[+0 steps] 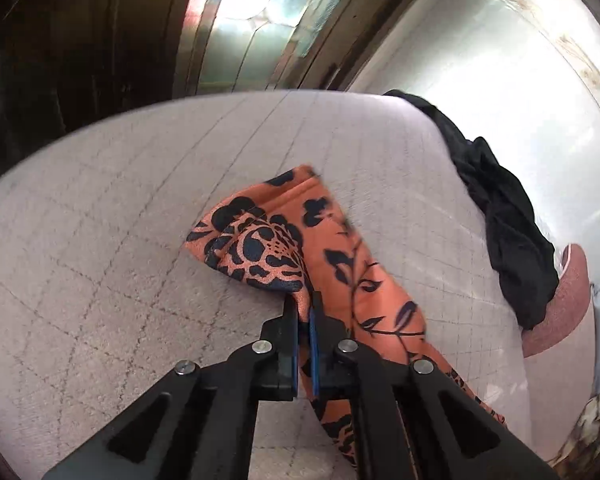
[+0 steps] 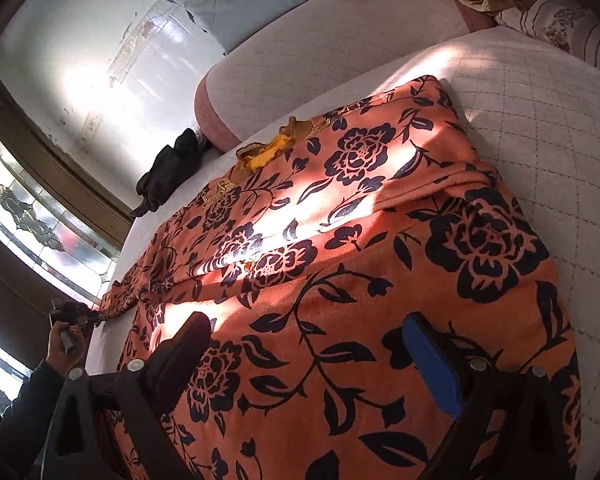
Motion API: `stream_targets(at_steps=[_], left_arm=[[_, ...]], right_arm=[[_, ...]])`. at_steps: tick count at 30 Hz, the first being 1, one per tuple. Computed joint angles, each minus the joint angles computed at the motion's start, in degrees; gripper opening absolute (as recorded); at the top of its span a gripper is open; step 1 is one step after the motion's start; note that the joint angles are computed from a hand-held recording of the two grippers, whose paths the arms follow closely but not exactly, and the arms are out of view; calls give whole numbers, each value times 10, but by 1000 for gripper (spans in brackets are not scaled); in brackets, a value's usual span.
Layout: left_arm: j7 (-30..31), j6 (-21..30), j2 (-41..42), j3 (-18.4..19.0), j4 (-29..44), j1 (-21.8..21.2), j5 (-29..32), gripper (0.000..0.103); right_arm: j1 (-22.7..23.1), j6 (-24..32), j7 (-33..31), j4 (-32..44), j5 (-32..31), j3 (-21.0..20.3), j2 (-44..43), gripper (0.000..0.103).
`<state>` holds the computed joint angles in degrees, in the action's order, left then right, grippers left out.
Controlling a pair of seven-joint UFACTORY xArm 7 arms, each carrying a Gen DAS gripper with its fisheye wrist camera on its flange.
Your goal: Fold small clothes
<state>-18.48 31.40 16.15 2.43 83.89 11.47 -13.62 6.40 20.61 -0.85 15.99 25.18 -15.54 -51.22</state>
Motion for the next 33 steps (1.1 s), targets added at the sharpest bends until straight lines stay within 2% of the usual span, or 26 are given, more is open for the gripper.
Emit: stream_targets(at_steps=[2, 5, 9, 11, 13, 15, 17, 19, 20, 21, 23, 24, 25, 26, 27, 28, 30, 33], left_arm=[[-8, -40, -40, 1, -13, -40, 68, 4], [3, -95, -109, -26, -34, -98, 135, 4], [79, -127, -150, -92, -30, -184, 133, 4], [111, -120, -142, -122, -15, -234, 118, 4], [101, -117, -119, -144, 0, -285, 141, 4], [86, -93, -75, -157, 30, -333, 164, 7], [121, -20, -9, -172, 81, -370, 158, 10], [113, 74, 31, -156, 103, -419, 200, 23], [109, 103, 36, -144, 93, -433, 210, 23], [104, 108, 26, -138, 68, -433, 210, 23], [111, 53, -51, -136, -40, -406, 187, 23], [120, 27, -89, -134, -85, -391, 172, 30], [123, 2, -121, -130, -122, -378, 159, 43], [123, -23, -155, -123, -160, -363, 151, 51], [111, -50, -180, -117, -189, -350, 156, 63], [90, -76, -206, -111, -222, -333, 174, 68], [53, -95, -219, -103, -249, -297, 212, 69], [76, -87, -207, -80, -260, -266, 161, 69]], right_arm=[[-6, -9, 4, -5, 0, 2, -9, 98], [-10, -19, 9, -12, 5, -8, -27, 98], [-20, -26, 23, -20, 11, -22, -54, 98], [-24, -29, 26, -23, 13, -28, -72, 98], [-29, -29, 30, -26, 14, -35, -89, 98], [-30, -28, 34, -28, 18, -45, -102, 98], [-28, -25, 35, -28, 22, -57, -111, 98], [-27, -24, 36, -28, 25, -62, -114, 98], [-25, -23, 35, -27, 26, -64, -115, 98], [-23, -21, 35, -26, 26, -65, -117, 98], [-24, -21, 32, -27, 27, -67, -123, 98], [-24, -23, 31, -28, 27, -67, -125, 98], [-23, -24, 32, -26, 28, -67, -124, 98], [-23, -24, 33, -27, 29, -68, -125, 98], [-22, -24, 35, -26, 30, -69, -124, 98], [-22, -20, 37, -23, 30, -68, -119, 98], [-19, -9, 45, -13, 35, -74, -106, 98], [-8, -1, 52, 28, 42, -81, -55, 98]])
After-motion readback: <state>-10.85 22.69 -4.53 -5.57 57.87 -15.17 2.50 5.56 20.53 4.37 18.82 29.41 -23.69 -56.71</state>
